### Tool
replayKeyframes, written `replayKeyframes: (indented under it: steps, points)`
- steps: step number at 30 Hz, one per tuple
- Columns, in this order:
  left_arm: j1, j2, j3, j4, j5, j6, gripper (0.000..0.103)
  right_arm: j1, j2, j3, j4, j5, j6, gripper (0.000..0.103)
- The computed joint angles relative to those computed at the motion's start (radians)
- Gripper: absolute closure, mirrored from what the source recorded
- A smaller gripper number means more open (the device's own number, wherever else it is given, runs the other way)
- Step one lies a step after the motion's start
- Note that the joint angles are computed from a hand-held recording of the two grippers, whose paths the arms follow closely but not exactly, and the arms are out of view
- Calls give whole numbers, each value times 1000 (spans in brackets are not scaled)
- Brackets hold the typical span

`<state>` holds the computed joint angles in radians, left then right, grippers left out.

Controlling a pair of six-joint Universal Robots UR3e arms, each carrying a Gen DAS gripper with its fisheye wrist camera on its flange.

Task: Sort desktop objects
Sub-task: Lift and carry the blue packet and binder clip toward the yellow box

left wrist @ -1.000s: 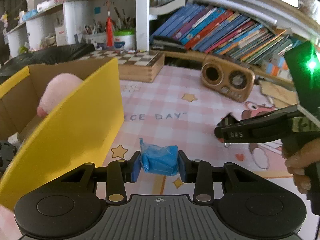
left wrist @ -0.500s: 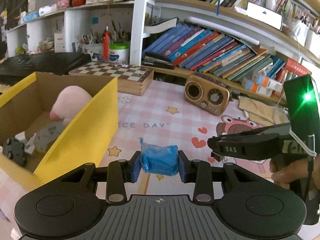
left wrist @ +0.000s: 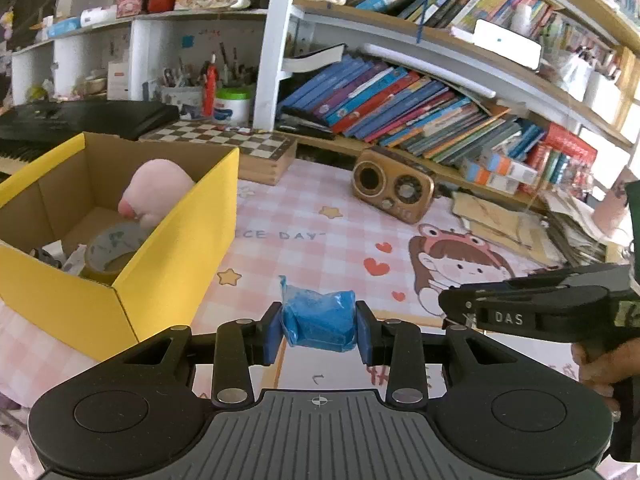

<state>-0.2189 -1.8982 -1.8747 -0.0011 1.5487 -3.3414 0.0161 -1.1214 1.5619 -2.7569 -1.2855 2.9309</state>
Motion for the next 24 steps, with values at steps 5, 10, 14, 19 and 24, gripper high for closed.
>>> replayKeyframes:
  steps: [5, 10, 14, 19, 24]
  points:
    - [51, 73, -92, 27, -97, 63, 68, 16, -109, 137, -53, -48, 62, 86]
    - [108, 159, -196, 53, -181, 110, 68, 58, -200, 244, -76, -114, 121, 86]
    - [165, 239, -285, 52, -257, 159, 68, 102, -260, 305, -86, -164, 177, 86]
    - [270, 375, -405, 12, -364, 227, 68, 179, -335, 355, -72, -217, 266, 86]
    - [398, 534, -514, -82, -477, 325, 68, 276, -378, 368, -61, -284, 358, 86]
